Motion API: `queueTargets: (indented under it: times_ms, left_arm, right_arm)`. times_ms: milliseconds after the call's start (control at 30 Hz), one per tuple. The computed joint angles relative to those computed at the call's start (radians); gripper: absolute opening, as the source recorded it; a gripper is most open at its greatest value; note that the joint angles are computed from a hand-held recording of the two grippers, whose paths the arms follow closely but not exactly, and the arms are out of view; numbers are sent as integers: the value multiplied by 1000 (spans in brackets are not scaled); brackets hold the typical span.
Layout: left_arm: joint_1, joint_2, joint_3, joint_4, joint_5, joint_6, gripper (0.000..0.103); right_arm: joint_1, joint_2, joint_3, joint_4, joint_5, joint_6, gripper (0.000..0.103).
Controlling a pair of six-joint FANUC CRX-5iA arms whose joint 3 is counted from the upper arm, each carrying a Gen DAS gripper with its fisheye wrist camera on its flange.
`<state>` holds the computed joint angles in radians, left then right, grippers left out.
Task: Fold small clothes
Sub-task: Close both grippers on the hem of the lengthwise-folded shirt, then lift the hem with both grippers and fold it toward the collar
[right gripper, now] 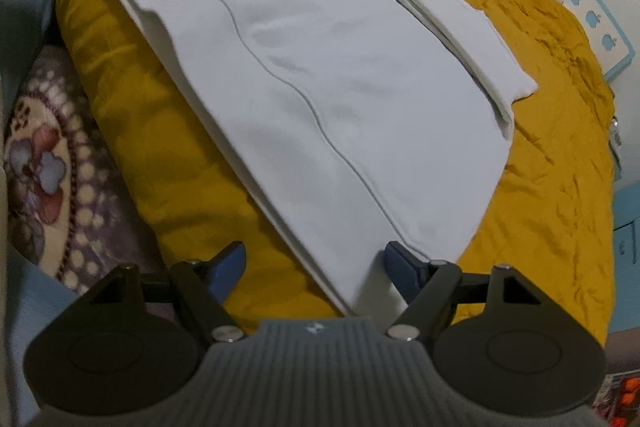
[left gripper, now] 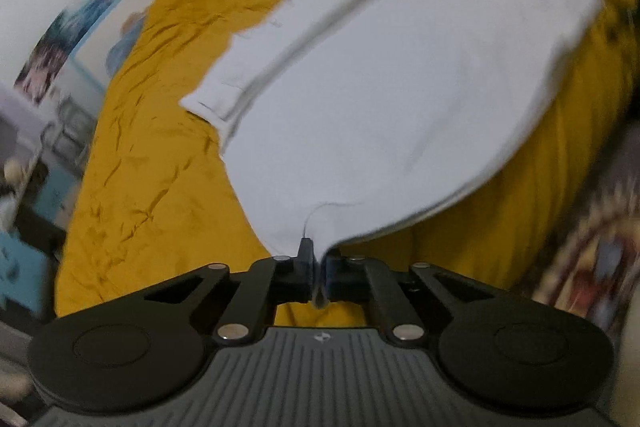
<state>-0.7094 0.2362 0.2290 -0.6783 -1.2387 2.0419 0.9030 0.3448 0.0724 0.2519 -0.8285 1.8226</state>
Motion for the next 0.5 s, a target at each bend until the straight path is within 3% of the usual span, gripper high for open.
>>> queueTargets:
  times_ms: [100, 200, 267, 333, 500]
  left_arm:
    - [7, -16, 13, -10, 15, 48, 5]
    - [11, -22, 34, -16, 28, 87, 4]
    - [14, -23, 48, -21, 33, 107, 4]
    - [20, -19, 65, -26, 34, 118, 4]
    - [48, -11, 107, -29, 37, 158, 4]
  right_arm:
    - [-1, -17, -45, 46, 43, 21, 62]
    - [5, -38, -109, 124, 92, 20, 47]
    - [6, -51, -135, 169, 115, -3, 20]
    - [1, -62, -135, 174, 124, -14, 4]
    - [-12, -92, -143, 246, 187, -110, 0]
